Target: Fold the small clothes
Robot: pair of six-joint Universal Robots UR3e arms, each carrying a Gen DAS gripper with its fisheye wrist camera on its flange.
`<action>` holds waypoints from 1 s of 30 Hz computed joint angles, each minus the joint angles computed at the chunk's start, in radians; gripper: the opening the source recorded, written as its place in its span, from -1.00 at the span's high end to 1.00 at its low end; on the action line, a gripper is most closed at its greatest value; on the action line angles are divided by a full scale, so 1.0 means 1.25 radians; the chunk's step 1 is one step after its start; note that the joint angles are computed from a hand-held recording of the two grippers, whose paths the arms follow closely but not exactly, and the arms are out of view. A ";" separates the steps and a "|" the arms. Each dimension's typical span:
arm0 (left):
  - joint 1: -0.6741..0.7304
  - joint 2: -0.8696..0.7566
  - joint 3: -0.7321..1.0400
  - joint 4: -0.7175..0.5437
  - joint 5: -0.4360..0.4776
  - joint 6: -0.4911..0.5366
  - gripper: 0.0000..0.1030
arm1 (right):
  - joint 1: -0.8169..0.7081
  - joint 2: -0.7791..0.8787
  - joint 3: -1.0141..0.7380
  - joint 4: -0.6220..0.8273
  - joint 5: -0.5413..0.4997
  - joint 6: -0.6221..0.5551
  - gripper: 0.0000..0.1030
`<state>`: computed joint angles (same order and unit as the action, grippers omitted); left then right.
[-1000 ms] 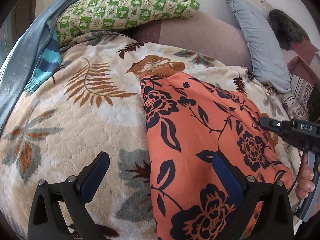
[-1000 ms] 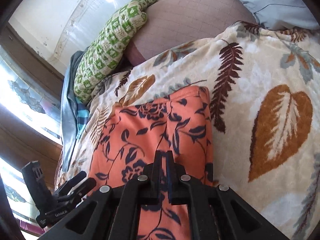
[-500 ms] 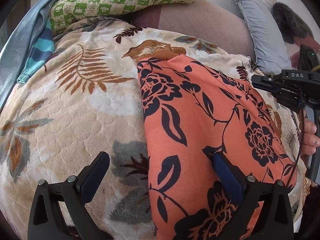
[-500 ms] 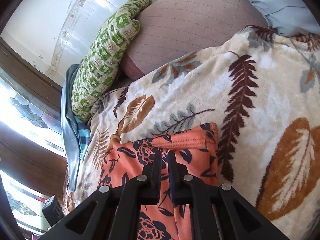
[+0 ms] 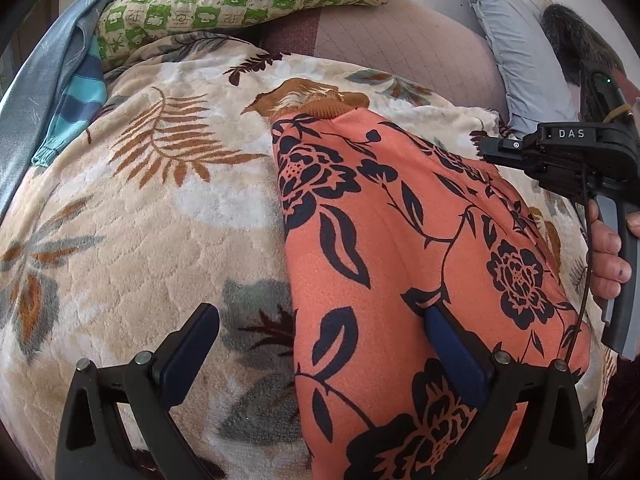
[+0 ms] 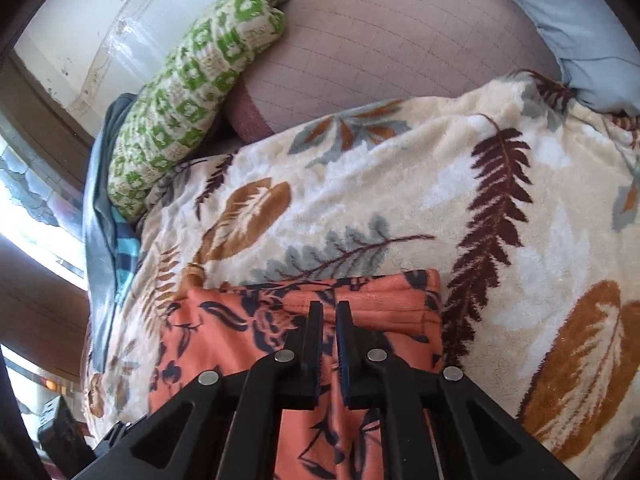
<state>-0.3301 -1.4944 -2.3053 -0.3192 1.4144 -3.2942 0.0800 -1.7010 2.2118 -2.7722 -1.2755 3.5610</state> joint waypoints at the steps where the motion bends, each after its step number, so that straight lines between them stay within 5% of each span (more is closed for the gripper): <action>1: -0.004 0.000 -0.001 0.003 0.005 0.001 -1.00 | 0.017 0.005 -0.015 0.012 -0.003 -0.002 0.83; 6: -0.009 -0.003 -0.004 0.009 0.009 -0.001 -1.00 | 0.097 0.105 -0.077 0.073 -0.102 0.018 0.87; 16: -0.007 -0.017 -0.016 0.023 0.002 -0.036 -1.00 | 0.101 0.109 -0.049 0.031 -0.113 0.033 0.88; 22: -0.069 -0.043 -0.011 0.065 0.084 -0.030 -1.00 | 0.064 0.070 -0.004 0.020 -0.076 0.054 0.89; 30: -0.043 -0.043 -0.011 0.048 0.045 -0.015 -1.00 | 0.030 -0.006 0.050 0.040 -0.067 0.053 0.97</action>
<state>-0.3840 -1.5485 -2.3194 -0.2590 1.4713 -3.3134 0.1179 -1.7091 2.2740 -2.7218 -1.3588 3.6273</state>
